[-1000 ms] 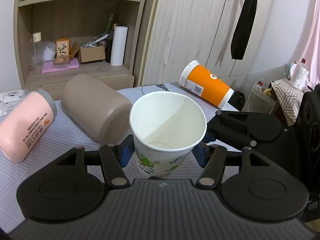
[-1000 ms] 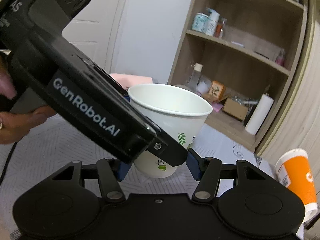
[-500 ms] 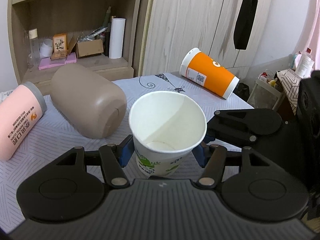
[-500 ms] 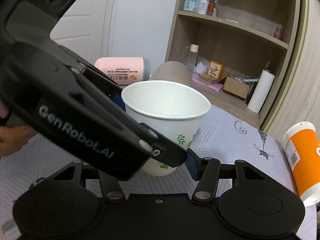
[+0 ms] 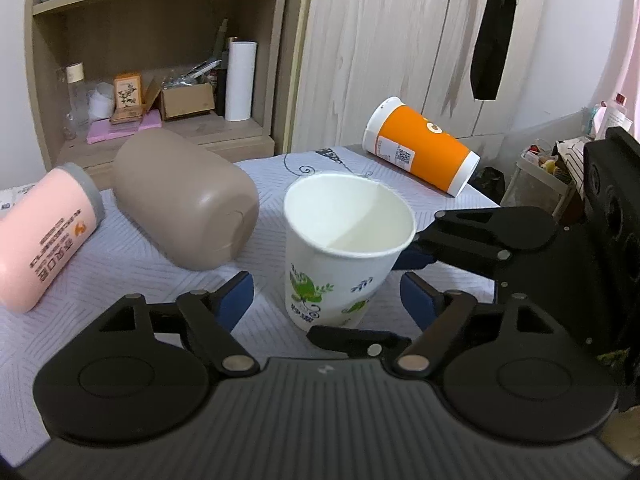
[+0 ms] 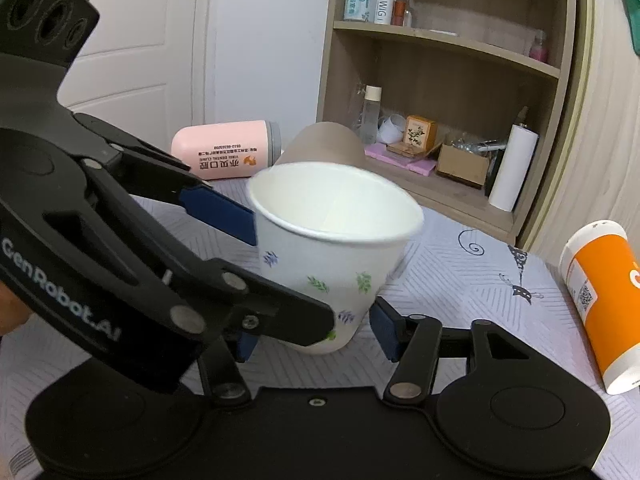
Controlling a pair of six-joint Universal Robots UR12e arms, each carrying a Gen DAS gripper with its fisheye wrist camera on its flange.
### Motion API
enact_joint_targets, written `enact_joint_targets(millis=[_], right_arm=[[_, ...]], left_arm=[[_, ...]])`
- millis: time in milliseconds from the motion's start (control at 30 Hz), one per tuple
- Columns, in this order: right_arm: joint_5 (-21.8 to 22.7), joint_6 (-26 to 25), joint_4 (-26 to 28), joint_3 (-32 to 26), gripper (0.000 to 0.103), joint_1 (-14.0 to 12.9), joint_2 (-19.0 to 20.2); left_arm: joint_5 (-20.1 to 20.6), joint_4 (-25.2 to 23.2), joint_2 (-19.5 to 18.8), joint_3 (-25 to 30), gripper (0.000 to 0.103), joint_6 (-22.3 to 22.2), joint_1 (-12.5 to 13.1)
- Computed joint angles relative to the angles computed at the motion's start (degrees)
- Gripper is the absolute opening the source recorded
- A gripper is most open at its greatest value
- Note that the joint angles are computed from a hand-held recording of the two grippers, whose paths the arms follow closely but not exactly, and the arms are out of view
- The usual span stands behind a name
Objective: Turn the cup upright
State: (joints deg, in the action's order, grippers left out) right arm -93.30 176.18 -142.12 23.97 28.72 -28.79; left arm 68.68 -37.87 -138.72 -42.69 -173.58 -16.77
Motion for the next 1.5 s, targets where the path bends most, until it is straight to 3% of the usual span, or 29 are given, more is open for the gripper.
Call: enact_joint_targets(millis=[133,300,600,767,1000,1367,1500], right_arm=[[-0.61,0.79,-0.8,1.9,0.073,0.09,-1.17],[-1.82,2.63,-3.43,7.49,0.075,0.49,-4.32],[-6.41,9.72,-11.84,19.56,0.077,1.61,-11.26],[-9.58,10.15,-17.81,24.28,0.077,2.41,-14.29],[-14.36,10.84,-20.37,26.67,0.078,3.59,-16.51],[-17.44,11.84,-24.66,27.49,0.082,5.15,-17.54],[-19.04,12.47,-23.84,28.25,0.083,5.61,-18.16]], left_arm=[[0.97,0.64,1.62,-2.39,0.084,-0.65,0.02],[3.35,2.97,4.59,-7.13,0.084,-1.91,0.06],[13.22,10.68,10.1,-15.6,0.084,-5.36,-1.06],[17.83,12.83,12.82,-18.97,0.088,-7.22,-1.68],[22.41,14.62,15.16,-21.49,0.089,-7.31,-2.6],[22.95,18.29,18.51,-25.94,0.095,-10.92,-2.94],[25.31,19.48,19.11,-27.0,0.098,-11.34,-3.44]])
